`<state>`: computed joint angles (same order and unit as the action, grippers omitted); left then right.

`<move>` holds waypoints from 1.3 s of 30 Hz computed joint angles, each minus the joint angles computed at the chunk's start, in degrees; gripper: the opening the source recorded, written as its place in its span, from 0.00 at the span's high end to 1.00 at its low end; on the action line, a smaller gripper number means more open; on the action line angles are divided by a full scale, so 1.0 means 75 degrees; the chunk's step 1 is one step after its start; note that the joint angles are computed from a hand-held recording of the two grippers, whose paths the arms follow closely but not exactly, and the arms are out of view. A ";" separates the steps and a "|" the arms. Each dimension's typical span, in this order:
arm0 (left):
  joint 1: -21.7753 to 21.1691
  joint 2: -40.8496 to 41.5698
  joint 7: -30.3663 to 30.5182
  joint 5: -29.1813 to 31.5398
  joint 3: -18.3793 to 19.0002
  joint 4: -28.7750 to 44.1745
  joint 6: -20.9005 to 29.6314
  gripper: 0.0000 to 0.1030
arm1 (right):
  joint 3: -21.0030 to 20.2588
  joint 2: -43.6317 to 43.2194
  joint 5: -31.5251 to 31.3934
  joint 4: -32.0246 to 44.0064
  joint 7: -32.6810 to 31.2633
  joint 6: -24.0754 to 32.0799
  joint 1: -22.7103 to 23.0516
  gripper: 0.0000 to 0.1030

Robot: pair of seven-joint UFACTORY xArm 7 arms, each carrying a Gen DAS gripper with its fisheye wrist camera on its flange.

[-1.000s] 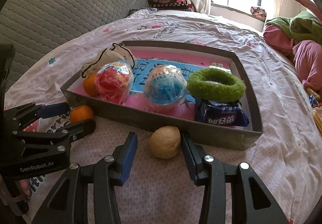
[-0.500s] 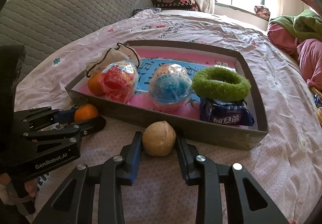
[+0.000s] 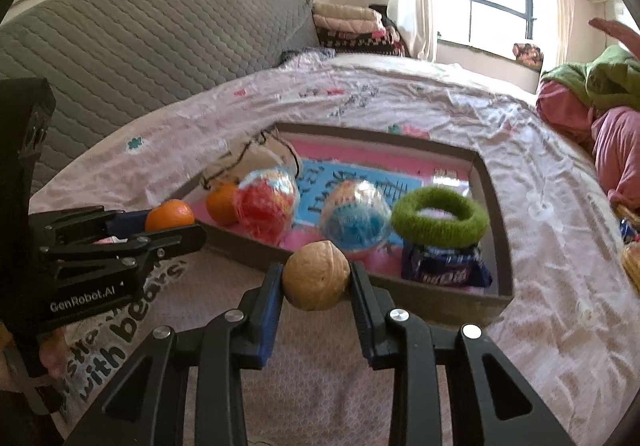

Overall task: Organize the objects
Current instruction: 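Grasp the orange with the left tool while the right tool grasps the tan ball, then carry the orange and tan ball over the grey tray with both tools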

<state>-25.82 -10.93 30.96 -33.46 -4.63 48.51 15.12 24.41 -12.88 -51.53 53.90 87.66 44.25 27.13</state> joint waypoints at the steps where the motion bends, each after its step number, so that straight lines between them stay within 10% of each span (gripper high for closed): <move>1: 0.0049 -0.0025 -0.0053 0.0127 -0.0047 -0.0023 -0.0145 0.63 | 0.0009 -0.0018 -0.0053 0.0005 0.0013 0.0008 -0.0006 0.68; 39: 0.1227 0.2240 -0.0226 0.0713 -0.0688 0.3006 0.0679 0.63 | -0.0039 -0.1029 0.0082 -0.0290 -0.1153 -0.0057 -0.1349 0.68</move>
<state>-16.61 5.87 29.26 -28.12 -9.79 71.06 20.22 24.12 -20.60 -50.92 51.72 79.01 43.82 17.01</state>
